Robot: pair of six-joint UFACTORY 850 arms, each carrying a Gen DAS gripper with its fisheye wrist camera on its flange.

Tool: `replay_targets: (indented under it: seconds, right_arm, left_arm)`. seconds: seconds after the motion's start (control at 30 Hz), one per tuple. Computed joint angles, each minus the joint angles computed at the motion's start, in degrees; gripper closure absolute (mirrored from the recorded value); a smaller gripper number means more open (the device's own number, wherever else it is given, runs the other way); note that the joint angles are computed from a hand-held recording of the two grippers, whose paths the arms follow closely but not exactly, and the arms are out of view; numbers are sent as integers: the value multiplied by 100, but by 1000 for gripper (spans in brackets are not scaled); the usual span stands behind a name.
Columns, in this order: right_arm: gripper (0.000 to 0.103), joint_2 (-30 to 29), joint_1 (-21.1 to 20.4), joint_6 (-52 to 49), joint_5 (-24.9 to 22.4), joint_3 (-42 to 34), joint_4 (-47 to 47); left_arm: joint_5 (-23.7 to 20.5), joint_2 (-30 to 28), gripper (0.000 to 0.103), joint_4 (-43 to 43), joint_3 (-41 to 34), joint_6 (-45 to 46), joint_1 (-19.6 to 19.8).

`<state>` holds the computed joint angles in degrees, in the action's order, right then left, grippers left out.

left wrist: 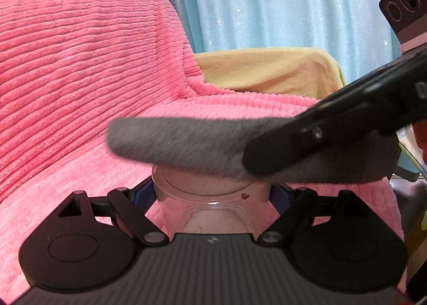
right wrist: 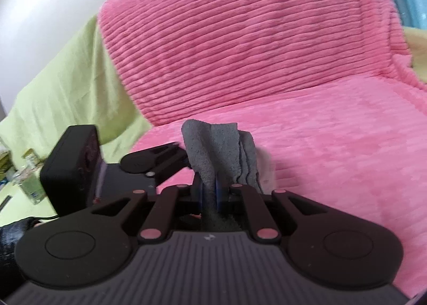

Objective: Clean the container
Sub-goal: 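Keep rubbing the grey cloth over the jar mouth with the right gripper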

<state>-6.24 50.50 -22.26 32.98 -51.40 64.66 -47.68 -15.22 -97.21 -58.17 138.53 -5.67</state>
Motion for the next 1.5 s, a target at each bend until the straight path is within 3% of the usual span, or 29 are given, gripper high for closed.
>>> replay_targets:
  seconds: [0.13,0.3,0.6,0.7,0.9,1.03,1.2,1.33,1.5]
  right_arm:
    - [96,-117,21,-283,385,-101,568]
    - [96,-423,-124,69,527,-372,487]
    - [96,-567,-267,1029,-120,-471,-1203]
    - [96,-415,-184,965,-237,-324,-1255]
    - [96,-140,-14,390,-138,-76,-527]
    - [96,-121,25,-162,196,-77,269]
    - [96,-290,9,-54,610,-176,564]
    - [96,-452,-4,197,623,-302,282]
    - [96,-415,-78,921,159,-253,-695]
  left_arm:
    - [48,23,17,-56,27,75,-25]
    - [96,41,17,-112,52,123,-42]
    - [47,31,17,-16,31,98,-8]
    - [42,28,17,-4,25,99,-9]
    - [35,32,17,3,30,81,0]
    - [72,56,17,-48,61,132,-21]
    - [105,70,17,-78,80,143,-27]
    - [96,59,17,-40,56,109,-14]
    - [34,47,17,31,38,79,17]
